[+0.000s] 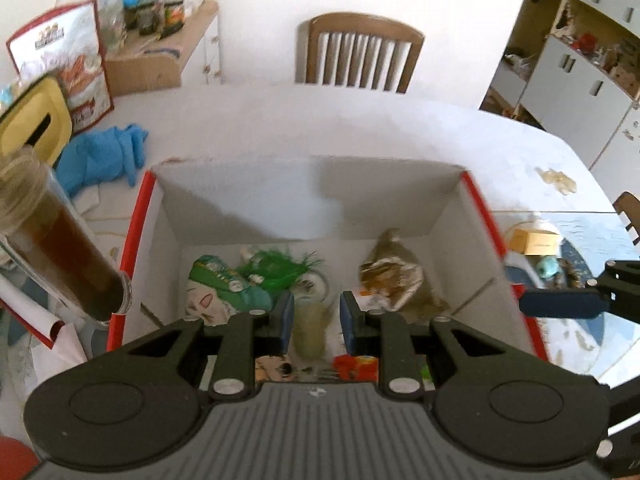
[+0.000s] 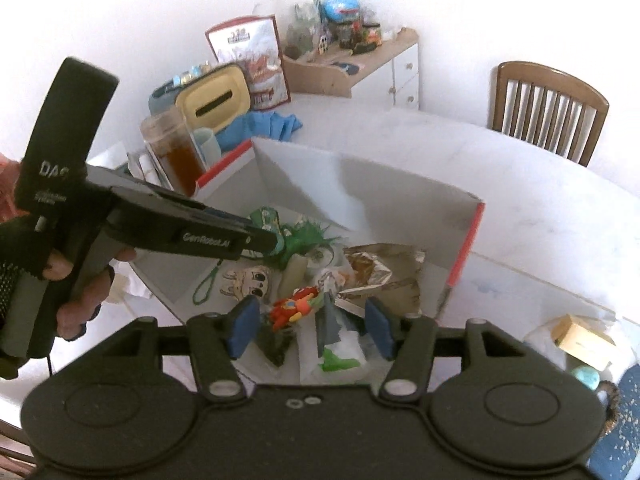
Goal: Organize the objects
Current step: 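Open both tools to drop the cylinder and red toy into the box, then move both tools back toward the yellow box and bead bracelet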
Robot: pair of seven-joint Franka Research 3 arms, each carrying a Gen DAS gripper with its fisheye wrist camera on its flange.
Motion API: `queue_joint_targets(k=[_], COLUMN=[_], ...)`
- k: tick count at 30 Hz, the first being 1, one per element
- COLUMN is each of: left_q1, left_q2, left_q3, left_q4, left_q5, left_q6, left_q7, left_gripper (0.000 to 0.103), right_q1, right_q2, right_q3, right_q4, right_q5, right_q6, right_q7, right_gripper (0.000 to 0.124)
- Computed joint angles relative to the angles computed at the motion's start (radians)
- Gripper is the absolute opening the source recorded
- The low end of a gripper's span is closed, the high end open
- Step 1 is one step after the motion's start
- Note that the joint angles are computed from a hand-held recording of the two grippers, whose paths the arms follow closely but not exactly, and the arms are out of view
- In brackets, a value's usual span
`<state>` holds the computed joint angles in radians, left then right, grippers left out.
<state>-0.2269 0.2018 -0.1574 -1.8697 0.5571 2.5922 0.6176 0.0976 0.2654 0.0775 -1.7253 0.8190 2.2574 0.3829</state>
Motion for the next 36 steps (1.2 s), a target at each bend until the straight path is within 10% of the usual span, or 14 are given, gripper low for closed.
queue_joint_targets(k=[6, 11, 36], left_q1=[-0.03, -0.065, -0.259], left_q2=[-0.015, -0.022, 0.284], left_q3=[-0.007, -0.01, 0.007], left_q4=[0.015, 0.028, 0.435], left_q5=[0.047, 0.126, 0.151], left_q6=[-0.003, -0.003, -0.106], left_q7=[-0.055, -0.135, -0.188], left_gripper=[0.026, 0.074, 0.099], right_q1=[-0.037, -0.063, -0.244], right_q2=[-0.032, -0.055, 0.047], right_q3=[-0.014, -0.033, -0.107], right_q4=[-0.012, -0.029, 0.042], right_q5=[0.064, 0.104, 0.123], right_q6=[-0.043, -0.073, -0.031], right_q7=[-0.033, -0.066, -0.119], right_gripper=[0.066, 0.076, 0.1])
